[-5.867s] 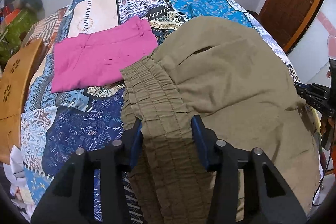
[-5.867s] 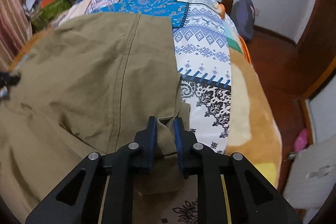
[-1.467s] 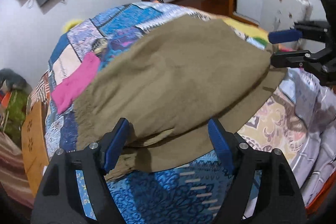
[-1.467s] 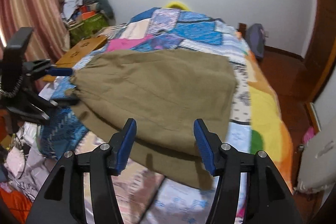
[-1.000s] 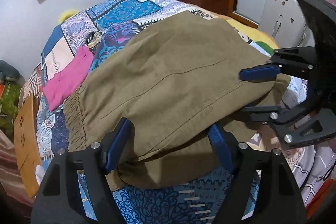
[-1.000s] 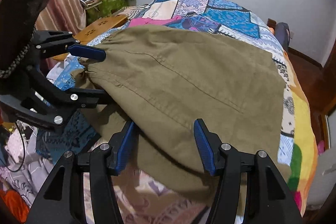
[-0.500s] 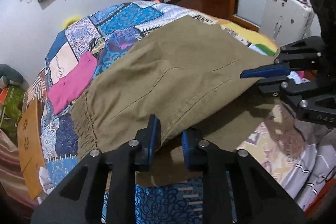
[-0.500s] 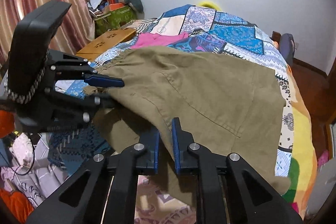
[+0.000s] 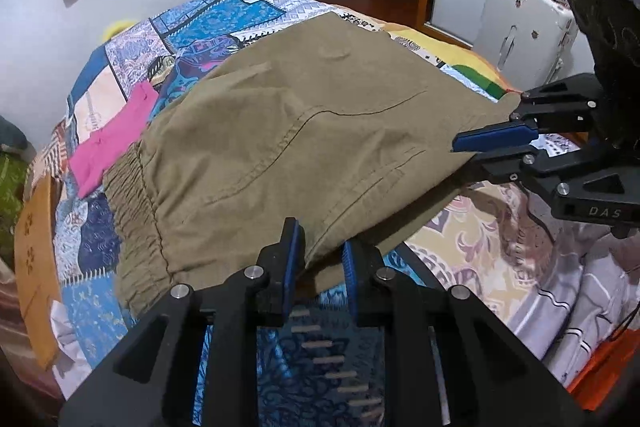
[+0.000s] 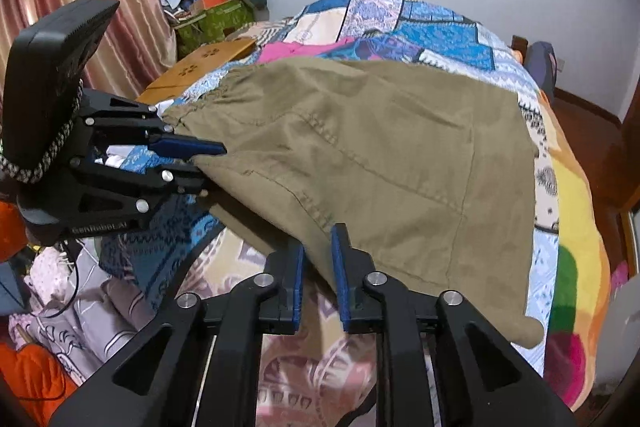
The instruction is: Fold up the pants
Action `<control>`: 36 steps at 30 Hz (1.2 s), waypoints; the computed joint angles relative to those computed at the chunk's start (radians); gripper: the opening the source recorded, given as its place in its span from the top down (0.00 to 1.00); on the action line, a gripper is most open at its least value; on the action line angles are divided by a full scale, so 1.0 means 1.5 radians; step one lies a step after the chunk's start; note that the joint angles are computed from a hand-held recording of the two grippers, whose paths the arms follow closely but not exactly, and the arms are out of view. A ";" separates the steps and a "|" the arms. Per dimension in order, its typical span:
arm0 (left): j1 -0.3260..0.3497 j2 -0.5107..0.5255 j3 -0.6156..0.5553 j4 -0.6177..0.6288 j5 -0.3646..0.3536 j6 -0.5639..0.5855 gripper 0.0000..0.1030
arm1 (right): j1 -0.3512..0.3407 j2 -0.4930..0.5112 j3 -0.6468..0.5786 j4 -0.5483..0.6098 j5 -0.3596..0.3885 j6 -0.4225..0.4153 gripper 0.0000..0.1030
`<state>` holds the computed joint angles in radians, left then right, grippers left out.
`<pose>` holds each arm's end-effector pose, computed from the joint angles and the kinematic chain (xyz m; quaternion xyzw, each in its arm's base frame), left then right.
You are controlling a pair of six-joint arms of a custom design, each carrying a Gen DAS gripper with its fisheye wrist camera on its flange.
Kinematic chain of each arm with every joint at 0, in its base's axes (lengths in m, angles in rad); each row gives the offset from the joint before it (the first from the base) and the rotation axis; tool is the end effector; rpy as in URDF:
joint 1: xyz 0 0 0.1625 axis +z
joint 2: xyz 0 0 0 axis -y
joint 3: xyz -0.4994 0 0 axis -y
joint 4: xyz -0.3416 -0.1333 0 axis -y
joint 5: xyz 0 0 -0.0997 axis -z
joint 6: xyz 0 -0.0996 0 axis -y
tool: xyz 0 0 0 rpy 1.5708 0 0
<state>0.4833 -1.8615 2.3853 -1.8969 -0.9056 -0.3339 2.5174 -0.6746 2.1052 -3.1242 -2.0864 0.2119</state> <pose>-0.1176 -0.2817 0.3737 0.3760 0.8627 -0.1413 0.3071 0.4933 -0.2516 0.0624 0.3320 -0.9064 0.1890 0.1805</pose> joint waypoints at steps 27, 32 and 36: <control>0.124 -0.019 -0.012 -0.091 0.003 -0.002 0.78 | -0.050 -0.003 0.060 -0.090 -0.021 0.104 0.58; 0.118 -0.034 0.002 -0.098 0.005 -0.001 0.78 | -0.048 -0.037 0.111 -0.073 -0.057 0.151 0.58; 0.094 -0.051 0.009 -0.070 0.019 -0.012 0.78 | -0.053 -0.053 0.147 -0.094 -0.055 0.181 0.58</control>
<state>0.6242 -1.9381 2.3980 -2.0017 -0.8775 -0.3518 2.4377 -0.7537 2.3259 -3.2650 -2.1685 0.4833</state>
